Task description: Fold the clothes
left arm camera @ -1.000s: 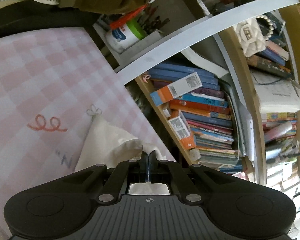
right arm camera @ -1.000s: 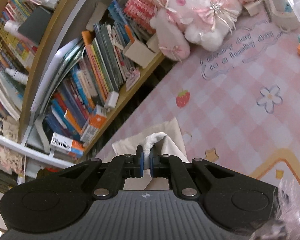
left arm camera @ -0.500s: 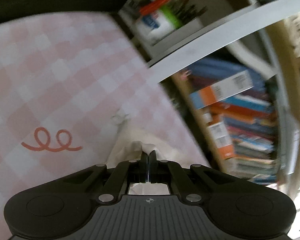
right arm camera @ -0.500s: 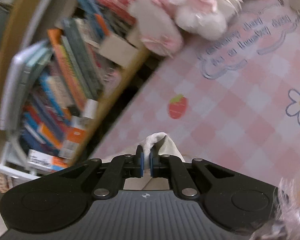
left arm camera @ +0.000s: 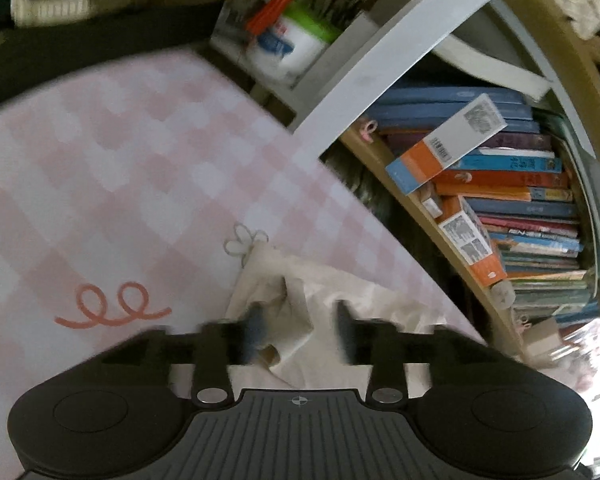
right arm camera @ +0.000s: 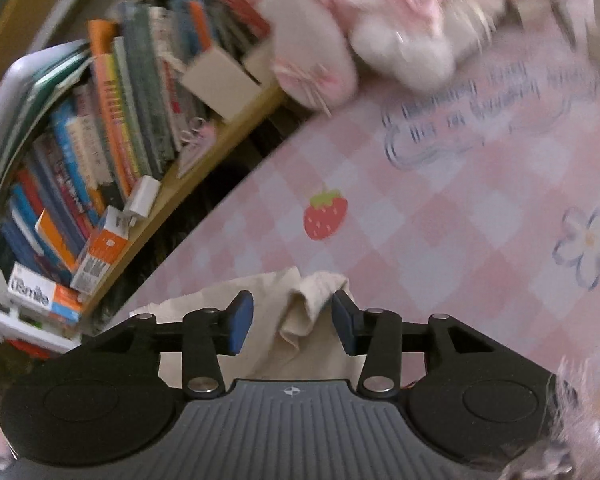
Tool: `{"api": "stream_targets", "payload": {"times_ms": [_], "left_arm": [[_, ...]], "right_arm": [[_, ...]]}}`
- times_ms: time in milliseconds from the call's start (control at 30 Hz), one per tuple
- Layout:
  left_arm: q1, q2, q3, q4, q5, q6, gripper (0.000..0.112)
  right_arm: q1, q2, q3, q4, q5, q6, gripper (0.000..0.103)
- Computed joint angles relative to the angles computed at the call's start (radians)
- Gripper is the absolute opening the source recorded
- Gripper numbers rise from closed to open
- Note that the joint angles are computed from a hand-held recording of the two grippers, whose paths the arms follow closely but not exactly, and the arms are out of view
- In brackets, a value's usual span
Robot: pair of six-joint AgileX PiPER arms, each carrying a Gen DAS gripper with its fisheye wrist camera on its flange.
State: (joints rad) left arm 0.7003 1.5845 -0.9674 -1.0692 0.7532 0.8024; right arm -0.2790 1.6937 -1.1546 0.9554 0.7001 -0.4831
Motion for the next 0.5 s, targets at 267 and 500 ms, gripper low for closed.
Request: {"api": "stream_targets", "payload": {"times_ms": [267, 500], "left_arm": [[-0.11, -0.209, 0.115, 0.145, -0.096, 0.081, 0.056], [-0.299, -0.364, 0.248, 0.303, -0.196, 0.024, 0.058]], "right_arm": [[0.067, -0.172, 0.112, -0.128, -0.127, -0.059, 0.065], [0.202, -0.314, 0.235, -0.328, -0.225, 0.019, 0.082]]}}
